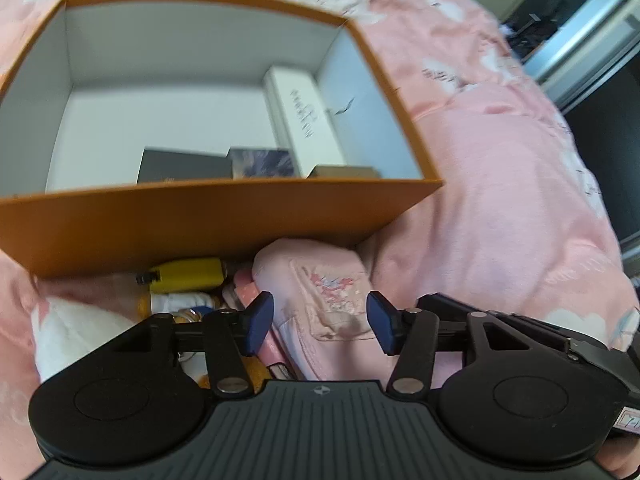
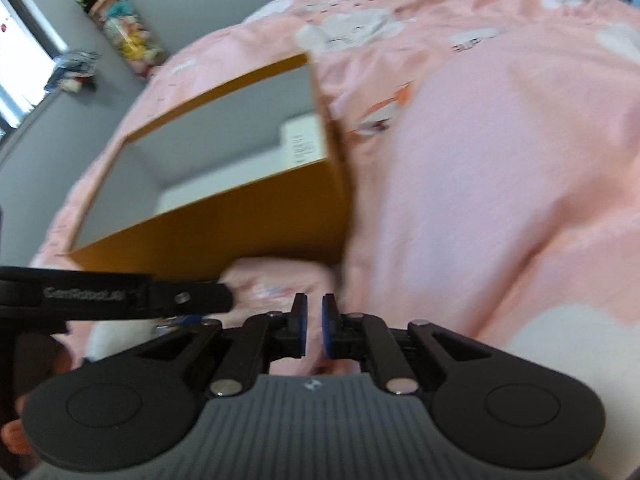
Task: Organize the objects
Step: 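Grasp the pink pouch with the left tool while the right grasps the pink card case, then lift and carry the pink pouch and pink card case over the orange box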
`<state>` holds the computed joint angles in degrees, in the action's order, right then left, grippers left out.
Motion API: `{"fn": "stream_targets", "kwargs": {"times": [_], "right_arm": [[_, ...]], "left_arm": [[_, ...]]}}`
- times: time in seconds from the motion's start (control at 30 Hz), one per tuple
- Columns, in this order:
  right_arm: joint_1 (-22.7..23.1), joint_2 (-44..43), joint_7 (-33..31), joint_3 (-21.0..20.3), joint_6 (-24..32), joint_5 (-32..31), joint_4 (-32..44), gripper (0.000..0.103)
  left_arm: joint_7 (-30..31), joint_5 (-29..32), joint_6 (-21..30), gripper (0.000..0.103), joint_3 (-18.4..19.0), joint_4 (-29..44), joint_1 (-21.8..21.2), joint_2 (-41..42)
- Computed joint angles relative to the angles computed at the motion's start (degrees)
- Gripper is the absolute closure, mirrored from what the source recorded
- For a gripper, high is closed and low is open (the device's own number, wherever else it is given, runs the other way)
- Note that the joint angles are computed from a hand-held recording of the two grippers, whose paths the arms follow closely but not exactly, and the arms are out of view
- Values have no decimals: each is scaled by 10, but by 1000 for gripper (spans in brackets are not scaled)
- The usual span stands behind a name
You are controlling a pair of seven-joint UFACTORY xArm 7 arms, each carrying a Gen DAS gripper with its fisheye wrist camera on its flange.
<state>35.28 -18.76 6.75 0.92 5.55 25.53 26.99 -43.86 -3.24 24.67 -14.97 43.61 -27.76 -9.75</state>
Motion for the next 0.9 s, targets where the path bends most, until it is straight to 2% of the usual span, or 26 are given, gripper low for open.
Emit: {"fn": "stream_targets", "kwargs": {"times": [0.03, 0.1, 0.13, 0.23, 0.3, 0.33, 0.43, 0.5, 0.63, 0.7, 0.77, 0.83, 0.9], "right_arm": [[4, 6, -6, -6, 2, 8, 2, 94], [66, 20, -68, -64, -3, 75, 8, 94], [77, 25, -82, -74, -3, 87, 10, 94], [82, 36, -128, -77, 3, 129, 16, 93], [89, 47, -160, -81, 6, 165, 24, 92], [85, 49, -167, -77, 8, 174, 25, 92], [82, 54, -198, -71, 7, 216, 30, 92], [78, 52, -219, -66, 7, 243, 31, 92], [64, 38, -247, -44, -5, 280, 27, 82], [58, 40, -261, -38, 6, 289, 34, 81], [42, 48, -267, -25, 25, 285, 46, 78], [28, 65, -283, -19, 59, 284, 68, 69], [3, 83, -275, 0, 79, 244, 88, 69]], "left_arm": [[-13, 9, 10, 41, -4, 7, 4, 9], [-19, 9, 15, 41, -3, 13, 3, 21], [-16, 4, 16, 41, -1, 16, 1, 27], [-10, -10, 19, 42, 2, 25, -2, 45], [-8, -15, 16, 54, 4, 22, -3, 48], [-10, -11, 16, 65, 4, 23, -2, 49], [1, -6, 11, 78, 4, 17, -3, 47], [4, 1, 4, 83, 3, 9, -4, 36], [19, 0, -16, 86, 3, -28, -6, -23], [30, -16, -20, 86, 11, -52, -9, -66], [44, -39, -24, 87, 21, -75, -16, -106], [49, -53, -28, 87, 26, -98, -18, -145], [38, -46, -30, 88, 17, -114, -4, -179]]}}
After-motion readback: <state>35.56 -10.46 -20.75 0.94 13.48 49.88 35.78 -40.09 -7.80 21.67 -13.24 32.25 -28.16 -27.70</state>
